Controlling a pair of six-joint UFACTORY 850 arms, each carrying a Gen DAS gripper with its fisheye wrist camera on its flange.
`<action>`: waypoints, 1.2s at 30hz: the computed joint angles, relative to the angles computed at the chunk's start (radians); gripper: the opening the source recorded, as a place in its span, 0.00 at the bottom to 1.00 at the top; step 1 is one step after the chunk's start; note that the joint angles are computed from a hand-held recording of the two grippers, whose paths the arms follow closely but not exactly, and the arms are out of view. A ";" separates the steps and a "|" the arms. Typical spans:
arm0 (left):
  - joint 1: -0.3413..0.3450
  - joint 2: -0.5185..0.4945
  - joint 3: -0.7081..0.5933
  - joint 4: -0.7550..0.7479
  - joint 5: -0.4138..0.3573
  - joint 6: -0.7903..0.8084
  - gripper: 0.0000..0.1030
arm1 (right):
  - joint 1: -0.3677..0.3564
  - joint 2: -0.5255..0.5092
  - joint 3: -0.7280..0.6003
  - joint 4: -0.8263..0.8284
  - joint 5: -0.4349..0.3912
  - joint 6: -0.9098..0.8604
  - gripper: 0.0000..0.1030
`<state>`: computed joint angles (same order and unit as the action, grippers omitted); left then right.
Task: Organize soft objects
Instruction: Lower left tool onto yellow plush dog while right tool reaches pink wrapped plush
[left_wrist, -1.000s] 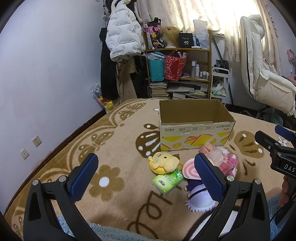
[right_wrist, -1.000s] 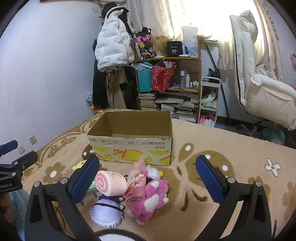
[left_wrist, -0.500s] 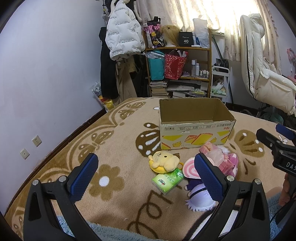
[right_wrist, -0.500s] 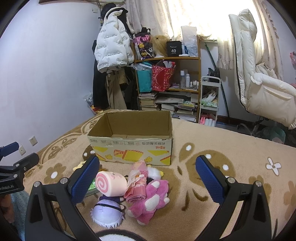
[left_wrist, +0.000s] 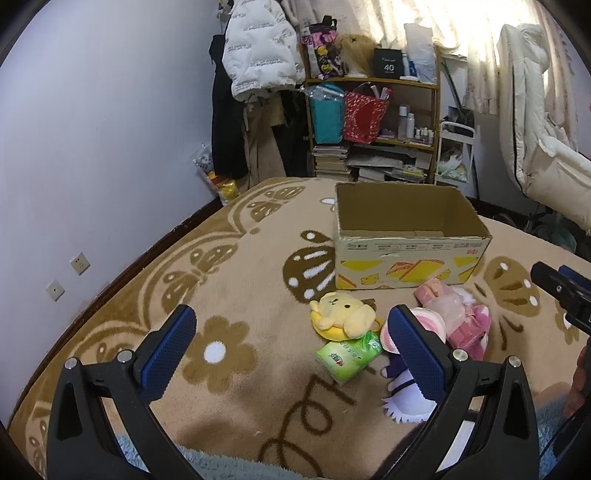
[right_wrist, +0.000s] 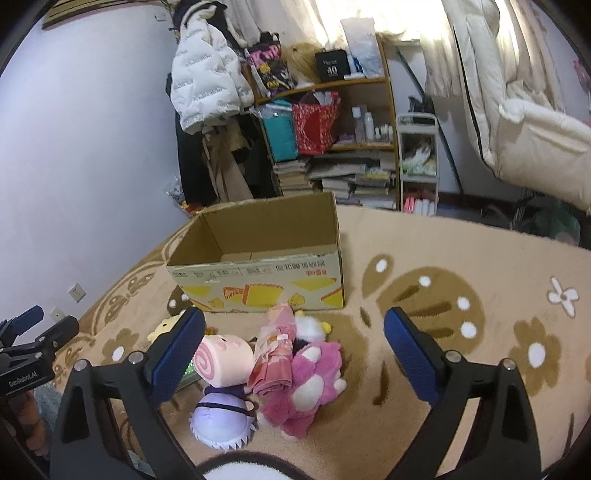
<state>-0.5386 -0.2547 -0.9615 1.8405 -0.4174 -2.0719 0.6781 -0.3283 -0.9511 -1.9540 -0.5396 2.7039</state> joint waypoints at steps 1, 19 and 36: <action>0.004 -0.005 -0.007 -0.017 0.006 0.015 1.00 | -0.007 0.000 -0.001 -0.019 0.013 0.019 0.99; 0.043 -0.216 -0.239 -0.198 0.042 0.262 1.00 | -0.104 -0.142 -0.146 -0.125 0.209 0.062 0.87; 0.074 -0.432 -0.461 -0.857 0.124 0.936 0.99 | -0.179 -0.318 -0.343 -0.209 0.445 0.099 0.62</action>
